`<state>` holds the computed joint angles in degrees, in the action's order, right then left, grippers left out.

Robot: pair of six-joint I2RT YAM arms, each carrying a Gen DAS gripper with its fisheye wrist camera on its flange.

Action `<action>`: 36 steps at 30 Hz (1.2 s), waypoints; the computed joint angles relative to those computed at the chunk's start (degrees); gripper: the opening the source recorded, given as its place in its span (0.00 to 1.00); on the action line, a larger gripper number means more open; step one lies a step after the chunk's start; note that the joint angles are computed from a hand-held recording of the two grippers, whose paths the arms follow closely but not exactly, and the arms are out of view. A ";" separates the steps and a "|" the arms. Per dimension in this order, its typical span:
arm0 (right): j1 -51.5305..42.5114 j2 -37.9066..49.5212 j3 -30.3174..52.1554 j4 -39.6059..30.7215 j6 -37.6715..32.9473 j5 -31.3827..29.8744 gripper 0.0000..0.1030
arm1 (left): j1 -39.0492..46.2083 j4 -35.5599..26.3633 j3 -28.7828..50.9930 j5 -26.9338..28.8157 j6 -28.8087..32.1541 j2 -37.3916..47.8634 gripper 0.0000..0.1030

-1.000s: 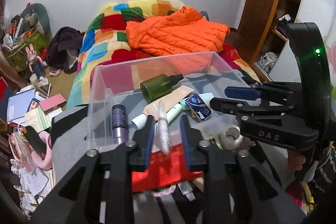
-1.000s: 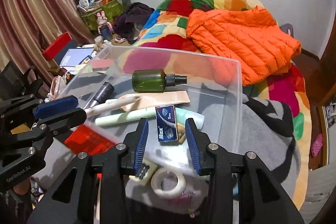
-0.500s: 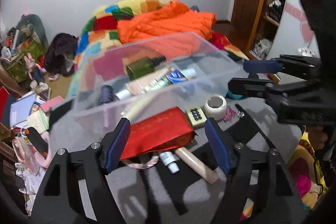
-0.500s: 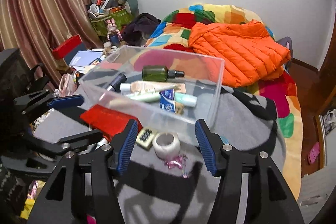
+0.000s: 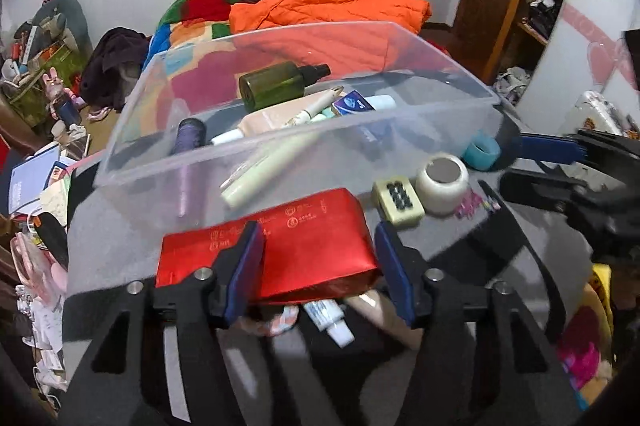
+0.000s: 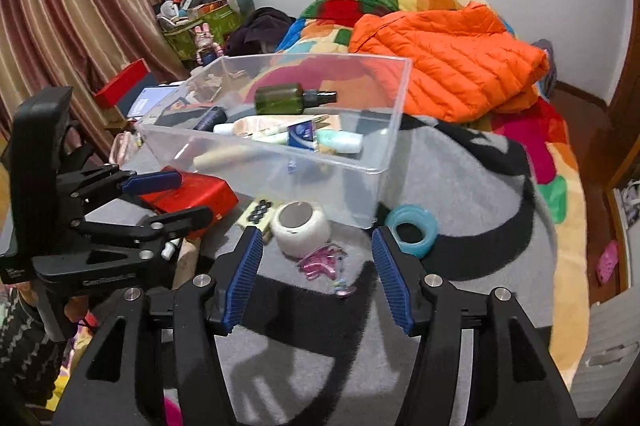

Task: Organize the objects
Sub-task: 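Grasp the red pouch with the left tool while the right tool grasps the beige tube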

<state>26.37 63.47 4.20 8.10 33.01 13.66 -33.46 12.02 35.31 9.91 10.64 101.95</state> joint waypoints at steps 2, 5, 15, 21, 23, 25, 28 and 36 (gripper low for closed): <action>1.07 2.95 0.58 2.64 -0.16 -0.84 0.52 | 1.53 0.38 -2.23 1.68 1.68 -1.83 0.54; 4.00 8.73 2.60 6.46 -0.46 -0.94 0.52 | 3.87 1.45 -6.47 3.68 4.63 -5.20 0.54; 10.61 29.90 14.82 14.10 0.01 -0.30 0.51 | 17.59 -4.98 -14.90 13.54 12.18 -16.47 0.53; 16.82 35.98 18.01 13.32 1.60 1.65 0.49 | 24.85 -9.10 -14.80 16.01 12.74 -18.05 0.61; 20.54 36.27 18.21 12.62 2.49 4.33 0.50 | 25.63 -9.03 -13.75 15.32 11.41 -15.97 0.65; 24.51 36.18 18.48 11.31 3.16 7.45 0.50 | 26.27 -8.72 -12.79 15.66 9.35 -13.79 0.72; 27.88 34.25 17.74 9.48 3.74 10.35 0.50 | 25.66 -8.09 -12.69 15.33 6.32 -13.58 0.74; 25.25 26.82 10.94 9.23 7.03 11.35 0.50 | 13.94 -1.49 -15.72 6.45 -1.78 -16.36 0.89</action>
